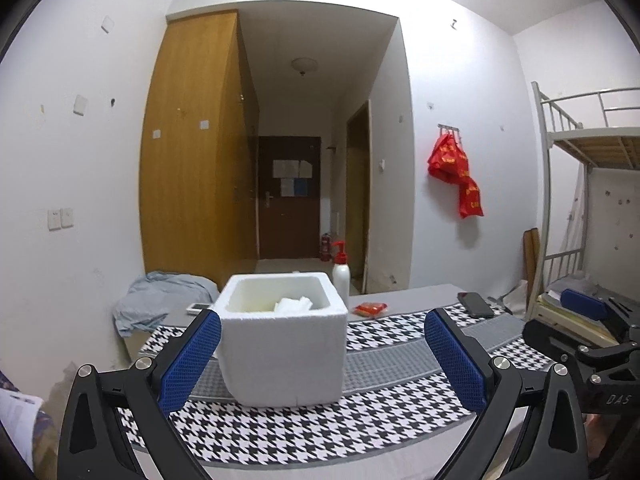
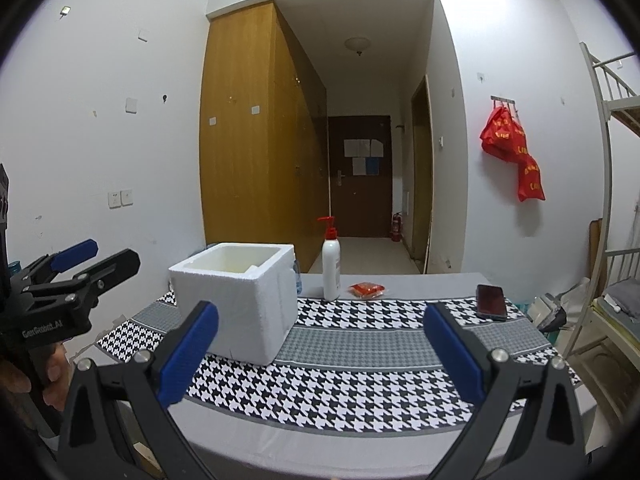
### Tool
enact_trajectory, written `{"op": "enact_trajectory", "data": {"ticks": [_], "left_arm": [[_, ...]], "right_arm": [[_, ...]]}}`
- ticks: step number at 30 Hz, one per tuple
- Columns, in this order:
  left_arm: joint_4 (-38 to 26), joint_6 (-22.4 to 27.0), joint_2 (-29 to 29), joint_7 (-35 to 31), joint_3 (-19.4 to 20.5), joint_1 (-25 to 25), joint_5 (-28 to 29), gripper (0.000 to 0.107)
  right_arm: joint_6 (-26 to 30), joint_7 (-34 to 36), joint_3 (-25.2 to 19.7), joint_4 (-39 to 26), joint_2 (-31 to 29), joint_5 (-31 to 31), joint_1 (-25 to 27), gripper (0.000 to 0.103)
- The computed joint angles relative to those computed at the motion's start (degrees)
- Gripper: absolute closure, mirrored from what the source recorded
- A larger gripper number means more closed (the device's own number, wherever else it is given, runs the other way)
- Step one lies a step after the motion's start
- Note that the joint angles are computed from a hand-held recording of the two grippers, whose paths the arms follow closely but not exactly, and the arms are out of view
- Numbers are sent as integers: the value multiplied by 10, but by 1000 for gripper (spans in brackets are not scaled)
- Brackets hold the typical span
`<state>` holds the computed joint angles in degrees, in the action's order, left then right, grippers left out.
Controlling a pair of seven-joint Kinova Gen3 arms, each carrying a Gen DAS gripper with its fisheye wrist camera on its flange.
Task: Organize soft objects
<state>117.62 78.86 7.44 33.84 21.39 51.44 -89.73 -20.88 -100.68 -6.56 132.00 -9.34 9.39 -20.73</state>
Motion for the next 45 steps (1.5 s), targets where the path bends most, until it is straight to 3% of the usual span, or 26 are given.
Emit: {"op": "enact_trajectory", "data": {"ticks": [13, 30, 45], "left_arm": [[1, 67, 45, 41, -3, 48, 26, 6], [24, 84, 54, 74, 7, 92, 46, 6], [24, 78, 53, 70, 6, 99, 51, 6]], "right_arm": [[-32, 12, -7, 39, -2, -10, 7, 0], [-49, 38, -28, 84, -12, -53, 4, 0], [-44, 51, -34, 94, -22, -67, 1, 0]]}}
